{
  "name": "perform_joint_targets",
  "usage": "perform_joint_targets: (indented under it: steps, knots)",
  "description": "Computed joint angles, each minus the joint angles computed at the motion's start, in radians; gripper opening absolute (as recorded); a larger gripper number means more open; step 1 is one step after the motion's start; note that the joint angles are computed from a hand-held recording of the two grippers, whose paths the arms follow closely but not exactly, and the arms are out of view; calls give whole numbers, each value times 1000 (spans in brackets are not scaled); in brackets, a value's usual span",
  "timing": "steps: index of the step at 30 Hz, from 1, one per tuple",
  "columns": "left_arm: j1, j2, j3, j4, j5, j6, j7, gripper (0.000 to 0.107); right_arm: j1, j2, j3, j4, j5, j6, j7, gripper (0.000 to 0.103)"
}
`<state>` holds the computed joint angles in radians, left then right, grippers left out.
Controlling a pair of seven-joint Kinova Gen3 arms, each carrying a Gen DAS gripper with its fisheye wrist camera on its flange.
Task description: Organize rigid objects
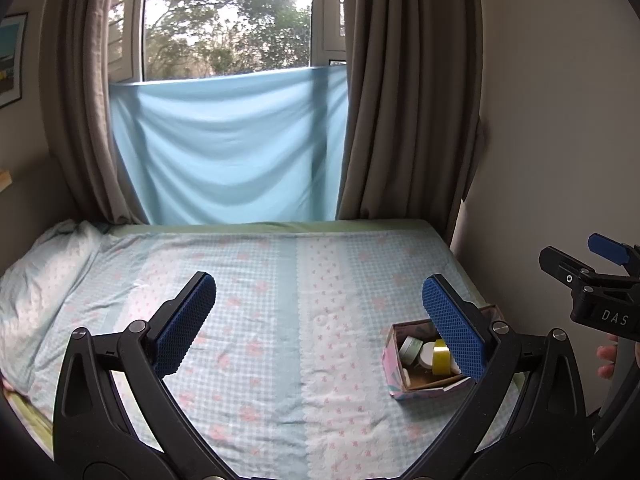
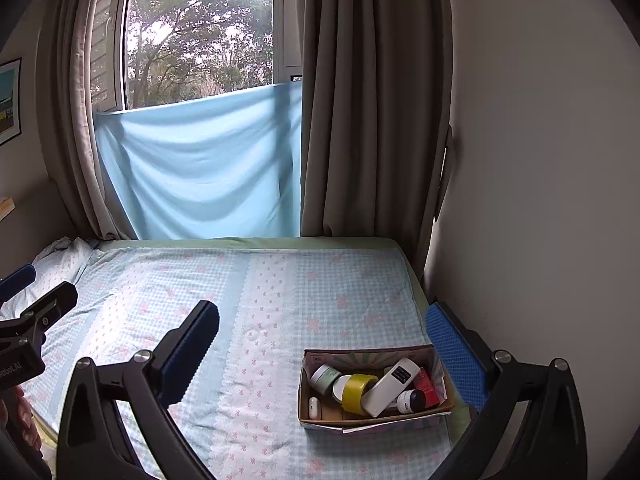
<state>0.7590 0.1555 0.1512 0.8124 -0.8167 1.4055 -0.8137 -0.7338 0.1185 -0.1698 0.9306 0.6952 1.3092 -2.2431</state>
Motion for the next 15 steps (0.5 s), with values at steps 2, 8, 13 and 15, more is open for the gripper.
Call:
perform_joint_targets:
  steps: [2,8,13,15]
  knots:
    - [-1,4,-1,-6,0,0,-5,103,1,1,1,-3,-3,2,2,103]
    - [-3,16,-11,-23,15,0,-19,103,3,6,4,-6,-5,1,5,103]
    - [-4,28,-22,-38,29,0,-32,103,7,12,10,-12,-16,0,9,103]
    - [-3,31,-28,-39,33,-1,-36,103,9,16,14,-18,-22,1,13,103]
